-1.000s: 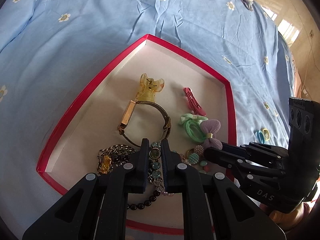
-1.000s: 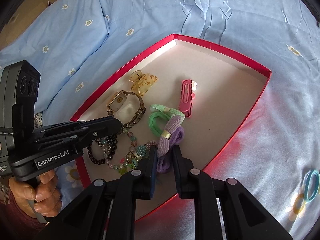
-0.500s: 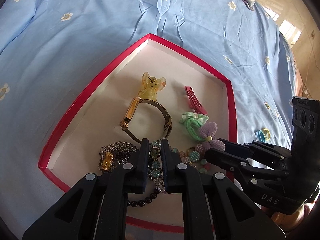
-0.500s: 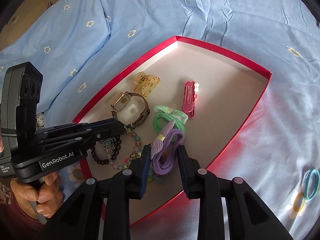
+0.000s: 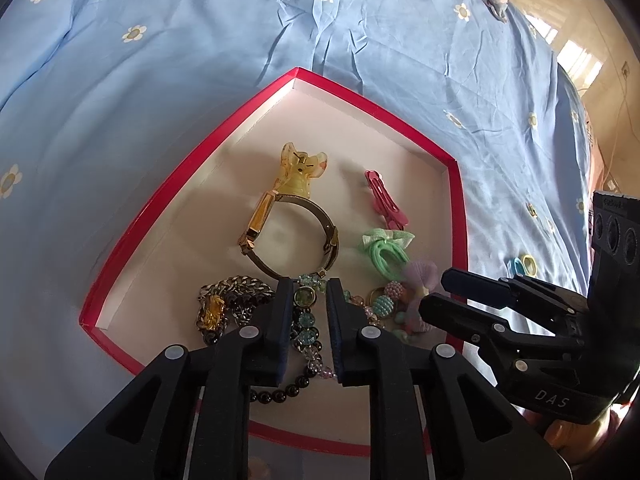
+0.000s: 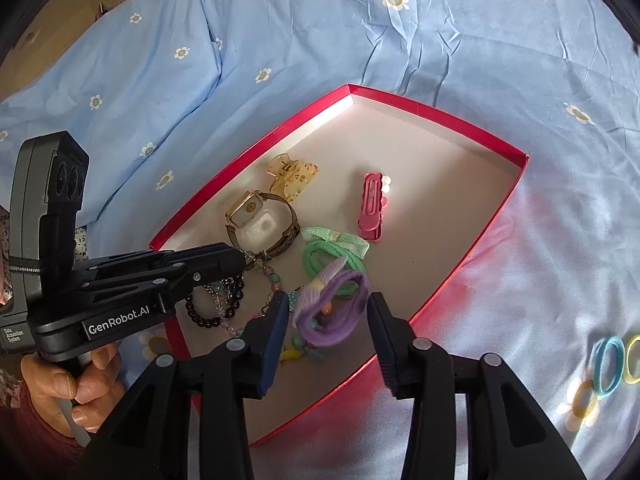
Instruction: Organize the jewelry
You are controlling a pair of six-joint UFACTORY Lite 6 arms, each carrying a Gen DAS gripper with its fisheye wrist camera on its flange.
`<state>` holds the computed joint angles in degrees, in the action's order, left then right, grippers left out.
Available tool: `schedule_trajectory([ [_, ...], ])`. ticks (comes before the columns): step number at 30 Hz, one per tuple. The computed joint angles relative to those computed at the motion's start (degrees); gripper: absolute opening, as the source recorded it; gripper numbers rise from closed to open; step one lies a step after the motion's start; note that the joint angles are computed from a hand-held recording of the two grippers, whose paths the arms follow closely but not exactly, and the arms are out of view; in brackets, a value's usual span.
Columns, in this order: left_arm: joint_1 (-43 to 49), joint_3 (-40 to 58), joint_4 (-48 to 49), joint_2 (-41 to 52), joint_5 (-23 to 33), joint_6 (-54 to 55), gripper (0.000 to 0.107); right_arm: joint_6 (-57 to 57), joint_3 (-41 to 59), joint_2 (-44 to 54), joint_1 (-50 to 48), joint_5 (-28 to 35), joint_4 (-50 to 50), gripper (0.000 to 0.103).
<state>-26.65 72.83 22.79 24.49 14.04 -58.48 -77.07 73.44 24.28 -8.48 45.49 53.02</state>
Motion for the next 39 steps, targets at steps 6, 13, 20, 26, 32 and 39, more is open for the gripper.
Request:
schedule_trajectory([
  [6, -0.60, -1.35, 3.28, -1.66, 0.44, -3.90, 0.025, -0.74, -1.09, -1.09, -0.19, -0.38, 0.51, 0.044],
  [13, -1.58, -3.49, 6.22, -4.20, 1.43, -7.39, 0.039, -3.21, -3.32, -3.64, -2.70, 0.37, 2.31, 0.044],
  [20, -3.88, -9.28, 12.90, -10.77, 2.54, -16.47, 0.060, -6.18, -6.73, -6.52, -6.96, 2.84, 5.44, 0.059],
  [26, -6.08, -16.25, 21.00, -17.85, 3.50, -28.42, 0.071, -10.07, -10.72, -9.62, -11.56, 6.25, 9.87, 0.067],
  [32, -8.52, -22.56, 27.37, -22.96, 4.24, -39.82, 0.087, -13.37, -14.84, -12.81, -16.11, 11.00, 13.56, 0.078],
  [39, -10.83, -25.35, 28.89, -23.58, 4.53, -44.45, 0.087, -14.12, -18.79, -14.21, -19.80, 14.93, 12.08, 0.082],
])
